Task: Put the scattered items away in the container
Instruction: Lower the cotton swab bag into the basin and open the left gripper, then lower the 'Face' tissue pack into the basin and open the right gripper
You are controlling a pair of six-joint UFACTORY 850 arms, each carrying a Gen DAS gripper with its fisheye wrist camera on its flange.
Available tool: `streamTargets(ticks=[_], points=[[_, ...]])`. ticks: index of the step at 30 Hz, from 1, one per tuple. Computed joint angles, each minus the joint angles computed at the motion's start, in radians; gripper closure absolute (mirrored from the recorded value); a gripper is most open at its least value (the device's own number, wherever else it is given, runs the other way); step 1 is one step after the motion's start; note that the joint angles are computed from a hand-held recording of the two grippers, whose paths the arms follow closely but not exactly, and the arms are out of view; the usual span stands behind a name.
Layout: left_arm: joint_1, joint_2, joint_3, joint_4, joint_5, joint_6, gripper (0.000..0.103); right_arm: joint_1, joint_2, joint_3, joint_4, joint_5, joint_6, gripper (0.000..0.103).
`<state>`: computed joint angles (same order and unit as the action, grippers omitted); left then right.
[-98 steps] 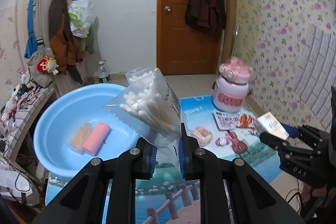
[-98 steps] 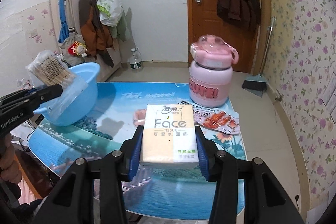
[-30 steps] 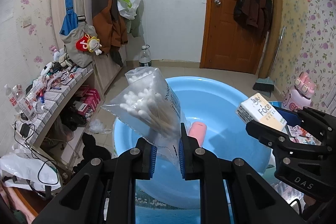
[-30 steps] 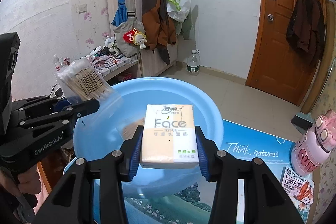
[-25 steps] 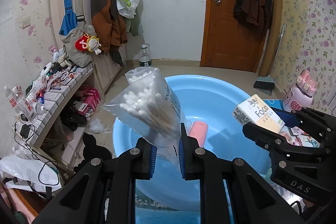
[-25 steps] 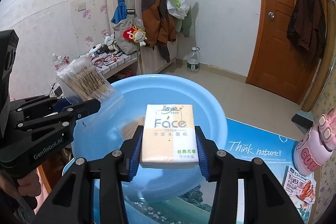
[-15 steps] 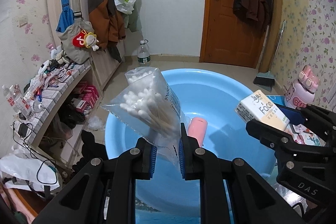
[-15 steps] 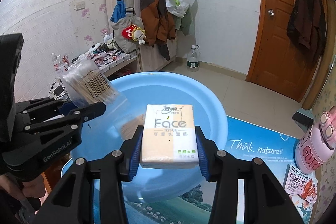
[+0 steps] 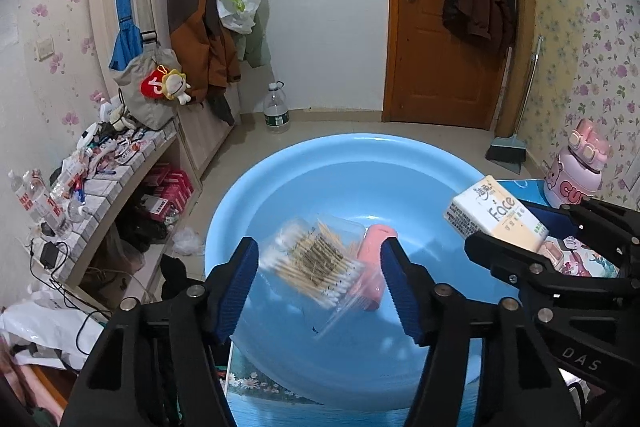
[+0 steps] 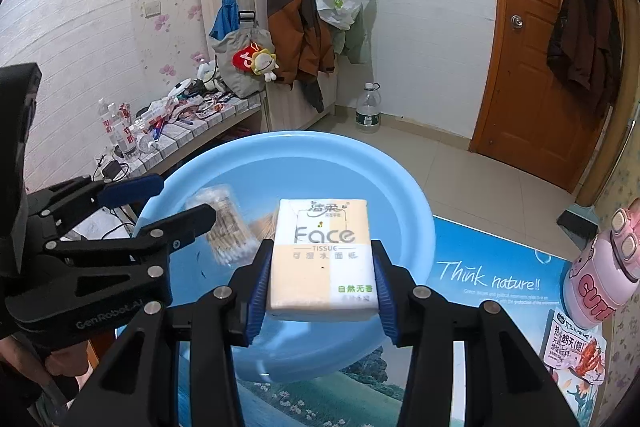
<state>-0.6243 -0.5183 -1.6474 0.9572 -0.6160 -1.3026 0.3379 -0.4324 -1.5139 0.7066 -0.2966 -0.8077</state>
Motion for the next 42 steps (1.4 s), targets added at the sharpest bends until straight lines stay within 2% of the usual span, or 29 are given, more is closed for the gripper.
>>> streamTargets(ticks=[11, 29, 32, 34, 35, 42], points=[[-0.001, 0.012, 0.020, 0.019, 0.008, -0.021, 0.036, 0.009, 0.006, 0.022, 0.004, 0.008, -0.007, 0.056], [0.000, 0.024, 0.033, 0.019, 0.002, -0.032, 0.036, 0.019, -0.015, -0.002, -0.081, -0.017, 0.057, 0.056], [0.001, 0.027, 0.035, 0.022, 0.004, -0.039, 0.036, 0.029, -0.014, -0.004, -0.183, 0.003, 0.152, 0.050], [0.001, 0.030, 0.038, 0.028, 0.006, -0.047, 0.036, 0.029, -0.012, -0.004, -0.185, 0.004, 0.160, 0.027], [0.000, 0.032, 0.040, 0.032, 0.006, -0.051, 0.036, 0.028, -0.007, 0.003, -0.167, 0.012, 0.145, 0.025], [-0.005, 0.035, 0.037, 0.042, -0.001, -0.060, 0.035, 0.025, 0.007, 0.012, -0.122, 0.019, 0.101, 0.024]])
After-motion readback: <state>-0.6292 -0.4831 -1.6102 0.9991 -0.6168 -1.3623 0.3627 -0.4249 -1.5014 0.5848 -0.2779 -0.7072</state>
